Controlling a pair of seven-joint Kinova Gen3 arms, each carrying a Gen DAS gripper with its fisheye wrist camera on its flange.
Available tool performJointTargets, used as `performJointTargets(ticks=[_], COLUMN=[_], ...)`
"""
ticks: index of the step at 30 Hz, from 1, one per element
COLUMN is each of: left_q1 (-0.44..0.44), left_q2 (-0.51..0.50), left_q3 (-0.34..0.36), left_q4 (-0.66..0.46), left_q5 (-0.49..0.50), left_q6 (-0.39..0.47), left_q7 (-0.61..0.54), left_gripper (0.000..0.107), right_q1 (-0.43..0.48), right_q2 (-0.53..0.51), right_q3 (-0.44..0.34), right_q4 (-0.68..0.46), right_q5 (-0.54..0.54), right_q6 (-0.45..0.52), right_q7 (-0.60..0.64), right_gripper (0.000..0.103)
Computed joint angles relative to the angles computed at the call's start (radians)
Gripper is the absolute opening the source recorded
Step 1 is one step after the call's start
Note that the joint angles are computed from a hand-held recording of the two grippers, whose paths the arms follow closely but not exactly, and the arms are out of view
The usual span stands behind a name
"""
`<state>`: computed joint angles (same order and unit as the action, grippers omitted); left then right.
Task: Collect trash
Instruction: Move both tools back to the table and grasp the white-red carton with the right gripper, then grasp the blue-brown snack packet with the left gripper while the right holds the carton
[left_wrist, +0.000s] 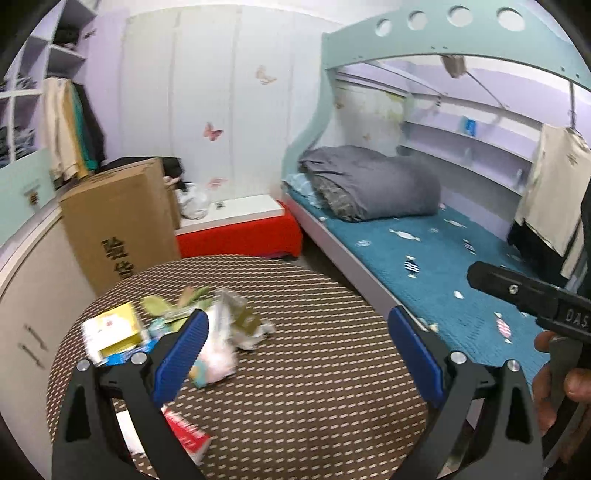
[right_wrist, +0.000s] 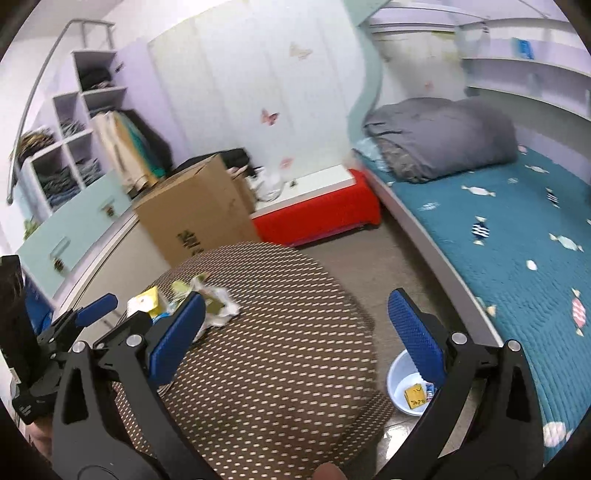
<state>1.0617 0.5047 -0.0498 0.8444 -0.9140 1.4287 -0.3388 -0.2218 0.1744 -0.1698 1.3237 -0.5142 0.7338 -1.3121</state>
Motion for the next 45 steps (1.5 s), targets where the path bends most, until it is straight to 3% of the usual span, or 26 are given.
performJointTargets(ticks=[9, 18, 27, 32, 33, 35, 40, 45], left_q1=[0.017, 0.012, -0.051, -0.099, -0.11, -0.133, -0.182, -0.238], left_q2=[-0.155, -0.252, -0.331, -0.368, -0.372, -0.372, -0.371, -0.368], left_q3=[0.042, 0.129, 0.227, 0.284, 0.295, 0.318, 0.352, 0.341], left_q4=[0.298, 0.489, 0.64, 0.706, 0.713, 0.716, 0.716, 0.716], left_q5=[-0.056, -0.088, 0.016, 0.06, 0.062, 0.062, 0.051, 0.04], left_q6=[0.075, 0.246, 0.365, 0.366, 0.363, 0.358, 0.323, 0.207], left_q7=[0.252, 0.455, 0.645, 0.726, 0.732, 0.735, 0.698, 0.591], left_gripper=[0.095, 0.095, 0.095, 0.095, 0.095, 0.095, 0.095, 0.095], right_q1=[-0.096, -0.203, -0.354, -0.44, -0.447, -0.471, -0.462, -0.393], right_q2=[0.061, 0.161, 0.328, 0.406, 0.414, 0.405, 0.375, 0.333], right_q3=[-0.053, -0.095, -0.115, -0.084, -0.082, -0.067, -0.093, -0.093], right_q4=[-0.054, -0.153, -0.326, -0.409, -0.418, -0.398, -0.339, -0.277], right_q5=[0.031, 0.073, 0.155, 0.229, 0.234, 0.255, 0.255, 0.21], right_q6=[0.079, 0.187, 0.383, 0.442, 0.446, 0.414, 0.391, 0.37], right_q7=[0.041, 0.075, 0.126, 0.119, 0.119, 0.126, 0.163, 0.163], right_gripper=[0.097, 0.097, 0.097, 0.095, 0.083, 0.07, 0.069, 0.069])
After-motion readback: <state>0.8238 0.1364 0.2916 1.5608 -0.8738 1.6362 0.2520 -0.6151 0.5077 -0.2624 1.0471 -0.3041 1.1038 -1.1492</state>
